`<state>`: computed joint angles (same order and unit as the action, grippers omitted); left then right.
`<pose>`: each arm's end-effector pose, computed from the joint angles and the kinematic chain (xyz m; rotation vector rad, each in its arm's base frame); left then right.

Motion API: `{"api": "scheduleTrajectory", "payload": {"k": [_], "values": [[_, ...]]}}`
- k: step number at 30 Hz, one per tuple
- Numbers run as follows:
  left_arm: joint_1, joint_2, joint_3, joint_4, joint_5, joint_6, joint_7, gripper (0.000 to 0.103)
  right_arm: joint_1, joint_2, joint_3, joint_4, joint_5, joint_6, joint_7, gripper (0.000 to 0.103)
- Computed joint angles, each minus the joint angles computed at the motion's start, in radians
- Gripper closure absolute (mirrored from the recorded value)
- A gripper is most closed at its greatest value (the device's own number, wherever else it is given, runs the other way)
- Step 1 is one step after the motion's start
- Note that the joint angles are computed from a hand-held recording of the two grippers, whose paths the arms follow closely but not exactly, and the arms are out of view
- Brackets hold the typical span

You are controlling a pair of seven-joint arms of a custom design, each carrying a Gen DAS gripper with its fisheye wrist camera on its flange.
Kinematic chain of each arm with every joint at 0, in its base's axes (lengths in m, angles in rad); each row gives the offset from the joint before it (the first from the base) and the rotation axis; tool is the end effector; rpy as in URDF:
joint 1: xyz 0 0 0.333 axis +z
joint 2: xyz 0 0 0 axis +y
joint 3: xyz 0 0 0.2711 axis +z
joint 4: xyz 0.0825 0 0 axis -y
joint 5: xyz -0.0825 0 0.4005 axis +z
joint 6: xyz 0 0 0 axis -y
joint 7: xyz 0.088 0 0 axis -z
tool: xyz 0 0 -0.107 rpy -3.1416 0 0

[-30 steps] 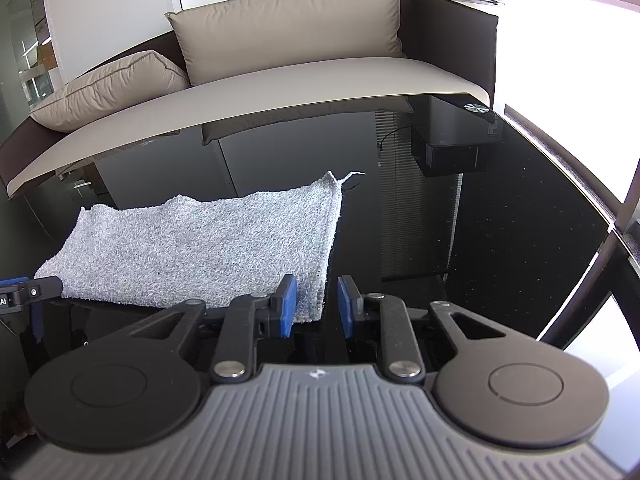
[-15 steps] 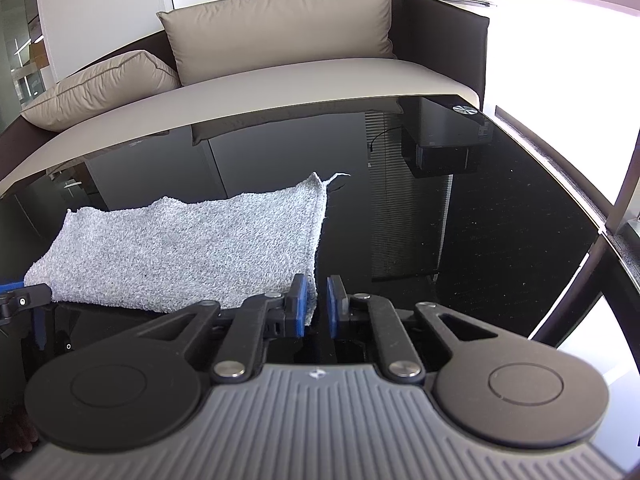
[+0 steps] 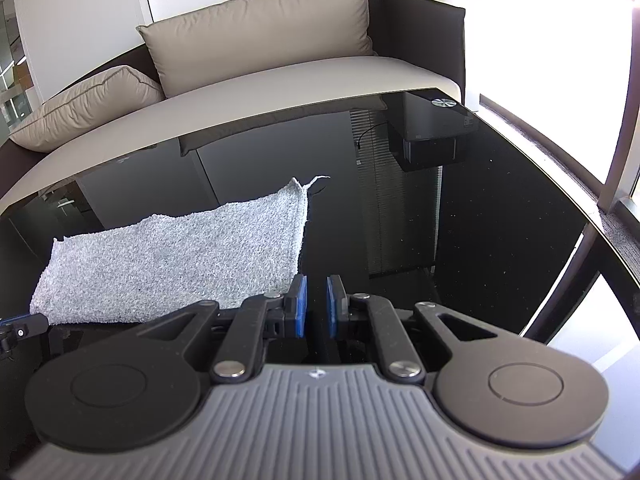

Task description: Fold towel

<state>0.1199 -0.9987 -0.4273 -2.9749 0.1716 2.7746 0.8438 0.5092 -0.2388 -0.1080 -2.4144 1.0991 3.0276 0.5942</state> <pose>0.3521 -0.0874 0.4299 -1.9332 1.3884 -0.6524 0.4939 0.1361 0.4156 -1.8305 1.3193 -0.4299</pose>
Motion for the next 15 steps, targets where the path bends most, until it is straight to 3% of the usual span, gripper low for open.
{"api": "scheduleTrajectory", "payload": {"k": [8, 15], "values": [[-0.044, -0.017, -0.01, 0.006, -0.002, -0.042, -0.008, 0.097, 0.009, -0.048, -0.01, -0.029, 0.029, -0.073, -0.067, 0.092], [-0.156, -0.056, 0.0, -0.012, -0.015, -0.084, 0.003, 0.097, -0.02, -0.018, 0.012, -0.005, 0.011, -0.098, -0.044, 0.092]]}}
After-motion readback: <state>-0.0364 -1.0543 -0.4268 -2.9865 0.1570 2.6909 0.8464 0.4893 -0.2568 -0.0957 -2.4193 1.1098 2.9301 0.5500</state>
